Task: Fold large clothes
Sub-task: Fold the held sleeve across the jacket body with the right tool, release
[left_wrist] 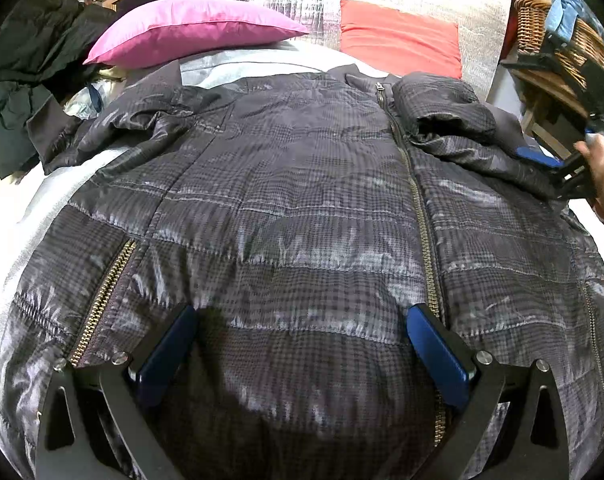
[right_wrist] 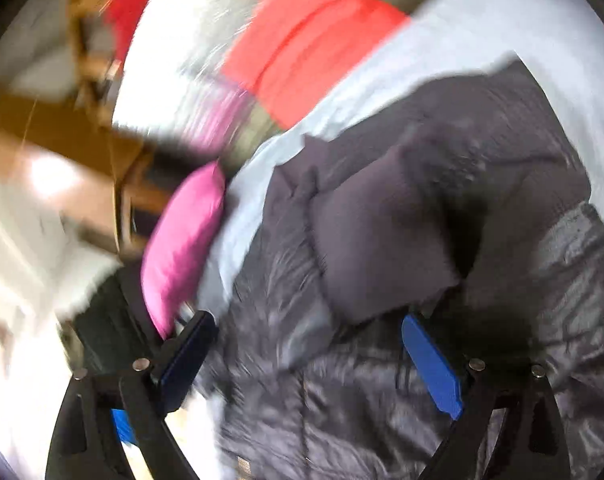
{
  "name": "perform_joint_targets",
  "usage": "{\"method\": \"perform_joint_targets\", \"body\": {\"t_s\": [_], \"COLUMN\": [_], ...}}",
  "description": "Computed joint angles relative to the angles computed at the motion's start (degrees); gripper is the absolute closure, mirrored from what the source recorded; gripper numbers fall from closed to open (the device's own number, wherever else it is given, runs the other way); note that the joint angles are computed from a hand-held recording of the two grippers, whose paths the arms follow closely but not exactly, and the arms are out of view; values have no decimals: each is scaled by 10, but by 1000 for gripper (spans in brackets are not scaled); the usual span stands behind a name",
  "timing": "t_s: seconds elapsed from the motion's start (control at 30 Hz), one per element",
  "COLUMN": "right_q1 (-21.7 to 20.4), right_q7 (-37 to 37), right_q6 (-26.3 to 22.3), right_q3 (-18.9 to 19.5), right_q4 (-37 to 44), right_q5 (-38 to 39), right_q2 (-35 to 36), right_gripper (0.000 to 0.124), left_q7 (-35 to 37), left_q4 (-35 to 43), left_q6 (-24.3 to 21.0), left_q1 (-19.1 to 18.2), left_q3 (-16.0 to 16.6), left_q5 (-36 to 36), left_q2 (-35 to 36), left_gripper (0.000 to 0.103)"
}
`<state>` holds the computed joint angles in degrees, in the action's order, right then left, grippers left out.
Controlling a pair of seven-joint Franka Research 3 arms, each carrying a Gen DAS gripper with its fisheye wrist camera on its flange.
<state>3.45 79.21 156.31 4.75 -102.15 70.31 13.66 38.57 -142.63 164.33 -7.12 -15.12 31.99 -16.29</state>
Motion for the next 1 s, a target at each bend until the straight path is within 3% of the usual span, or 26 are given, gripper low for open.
{"method": "perform_joint_targets", "body": {"t_s": [0.1, 0.17, 0.23, 0.27, 0.33, 0.37, 0.4, 0.43, 0.57, 0.7, 0.8, 0.93, 1.0], "right_q1": [1, 24, 63, 81, 77, 65, 60, 56, 59, 48, 25, 10, 6], "right_q7": [26, 95, 203, 232, 188, 127, 97, 66, 36, 70, 46, -7, -49], "right_q6": [11, 39, 16, 1, -23, -34, -46, -43, 8, 65, 105, 99, 86], "right_q3": [4, -13, -62, -80, -61, -24, -4, 20, 32, 12, 11, -3, -8], "right_q4": [30, 54, 95, 124, 176, 215, 242, 249, 146, 19, -50, -88, -87], "right_q5": [15, -82, -270, -349, -393, -392, -393, -393, -345, -287, -184, -69, -19], "right_q2": [32, 50, 67, 77, 90, 105, 119, 121, 63, -4, -47, -72, -71], "right_gripper": [27, 34, 88, 88, 87, 82, 37, 21, 21, 21, 21, 21, 21], "left_q7": [1, 3, 5, 5, 2, 2, 3, 5, 11, 11, 10, 18, 56], "left_q4": [0, -2, -3, -4, -3, -2, -2, -2, -3, -3, -2, 3, 20], "left_q6": [2, 5, 8, 8, 7, 7, 7, 7, 12, 9, 6, -6, -46], "left_q1": [-1, -1, -1, -1, 2, 2, 1, -1, -3, -1, 1, -7, -30], "left_q3": [1, 3, 4, 4, 1, 1, 1, 3, 6, 4, 2, 6, 19], "left_q5": [-2, -3, -5, -5, -2, -2, -3, -6, -14, -13, -10, -20, -57], "left_q2": [1, 0, 0, -1, 0, 0, 1, 1, 1, 0, 0, 1, 4], "left_gripper": [0, 0, 0, 0, 0, 0, 0, 0, 0, 0, 0, 0, 0]}}
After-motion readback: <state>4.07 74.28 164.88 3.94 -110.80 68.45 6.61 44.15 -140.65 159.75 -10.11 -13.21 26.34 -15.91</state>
